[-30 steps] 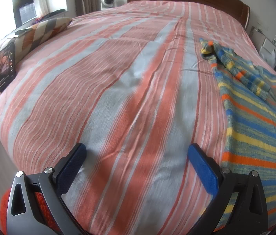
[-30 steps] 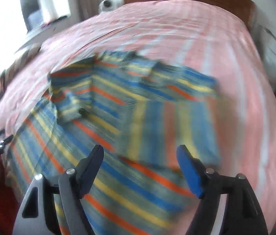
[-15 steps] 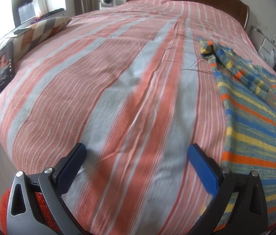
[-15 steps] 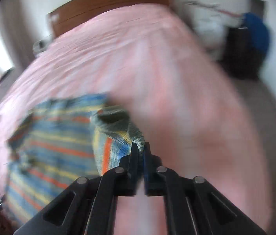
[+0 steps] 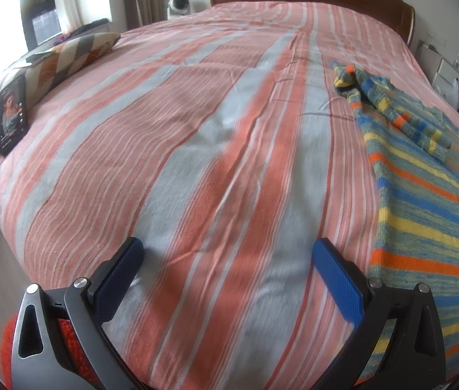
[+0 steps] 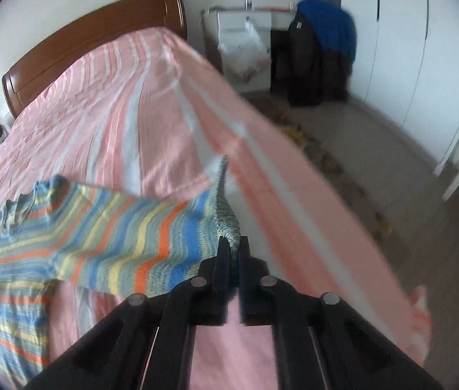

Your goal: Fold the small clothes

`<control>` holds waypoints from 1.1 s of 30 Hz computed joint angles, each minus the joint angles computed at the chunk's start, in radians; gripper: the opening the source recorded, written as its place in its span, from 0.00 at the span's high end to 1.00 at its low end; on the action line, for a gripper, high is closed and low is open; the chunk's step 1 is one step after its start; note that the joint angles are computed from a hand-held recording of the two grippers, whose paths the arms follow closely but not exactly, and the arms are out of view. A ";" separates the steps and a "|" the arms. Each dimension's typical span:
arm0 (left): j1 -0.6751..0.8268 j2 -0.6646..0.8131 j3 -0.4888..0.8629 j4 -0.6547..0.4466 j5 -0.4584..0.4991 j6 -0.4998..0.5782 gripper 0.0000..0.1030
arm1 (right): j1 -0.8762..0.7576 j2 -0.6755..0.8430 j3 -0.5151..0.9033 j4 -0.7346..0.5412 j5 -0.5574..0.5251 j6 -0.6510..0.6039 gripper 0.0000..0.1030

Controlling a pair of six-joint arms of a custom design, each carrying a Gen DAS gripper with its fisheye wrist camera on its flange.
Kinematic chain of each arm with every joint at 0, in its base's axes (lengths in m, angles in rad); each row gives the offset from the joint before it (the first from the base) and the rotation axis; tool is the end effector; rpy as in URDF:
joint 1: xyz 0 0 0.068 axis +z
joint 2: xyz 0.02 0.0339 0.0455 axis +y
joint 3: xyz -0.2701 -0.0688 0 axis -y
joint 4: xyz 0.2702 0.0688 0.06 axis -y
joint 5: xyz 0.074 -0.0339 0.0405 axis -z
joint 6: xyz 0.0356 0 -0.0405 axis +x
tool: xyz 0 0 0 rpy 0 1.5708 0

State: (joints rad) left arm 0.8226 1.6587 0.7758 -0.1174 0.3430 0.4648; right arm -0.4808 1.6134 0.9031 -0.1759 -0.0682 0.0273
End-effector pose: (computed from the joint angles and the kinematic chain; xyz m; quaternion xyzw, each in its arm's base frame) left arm 0.2263 0.2262 0.1214 -0.1210 0.9390 0.0354 0.3201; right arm 0.3068 -0.1573 0.1678 0.2255 0.9141 -0.0441 0.3341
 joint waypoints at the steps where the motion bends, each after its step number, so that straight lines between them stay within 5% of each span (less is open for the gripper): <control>1: 0.000 0.000 0.000 -0.001 0.001 0.000 0.00 | 0.003 0.004 0.002 -0.011 0.016 -0.003 0.97; 4: 0.001 0.000 -0.001 -0.002 0.003 0.003 0.00 | -0.006 0.096 0.038 -0.055 0.021 0.001 0.97; 10: -0.002 0.003 -0.001 0.003 0.002 0.003 0.00 | -0.123 0.163 0.061 -0.082 -0.200 0.042 0.95; 13: -0.004 0.001 -0.007 0.012 -0.002 -0.002 0.00 | -0.185 0.165 0.087 -0.138 -0.306 0.058 0.82; 17: -0.011 -0.006 -0.010 0.007 -0.019 0.002 0.00 | -0.196 0.066 0.060 -0.193 -0.316 0.029 0.77; 19: -0.005 -0.003 0.038 -0.104 -0.007 0.064 0.01 | -0.176 0.003 0.025 -0.233 -0.349 -0.020 0.76; 23: 0.104 0.027 0.208 -0.581 0.172 0.349 0.01 | -0.122 -0.216 -0.136 -0.429 -0.535 -0.209 0.42; 26: 0.134 0.007 0.214 -0.754 0.194 0.529 0.01 | -0.059 -0.342 -0.248 -0.625 -0.640 -0.382 0.42; 29: 0.075 -0.050 0.134 -0.716 0.154 0.557 0.01 | 0.092 -0.444 -0.379 -0.701 -0.659 -0.408 0.42; 32: 0.004 -0.076 0.053 -0.595 0.078 0.518 0.05 | 0.287 -0.466 -0.472 -0.552 -0.592 -0.264 0.42; 33: -0.013 -0.094 0.027 -0.552 0.045 0.496 0.23 | 0.330 -0.424 -0.485 -0.487 -0.588 -0.212 0.43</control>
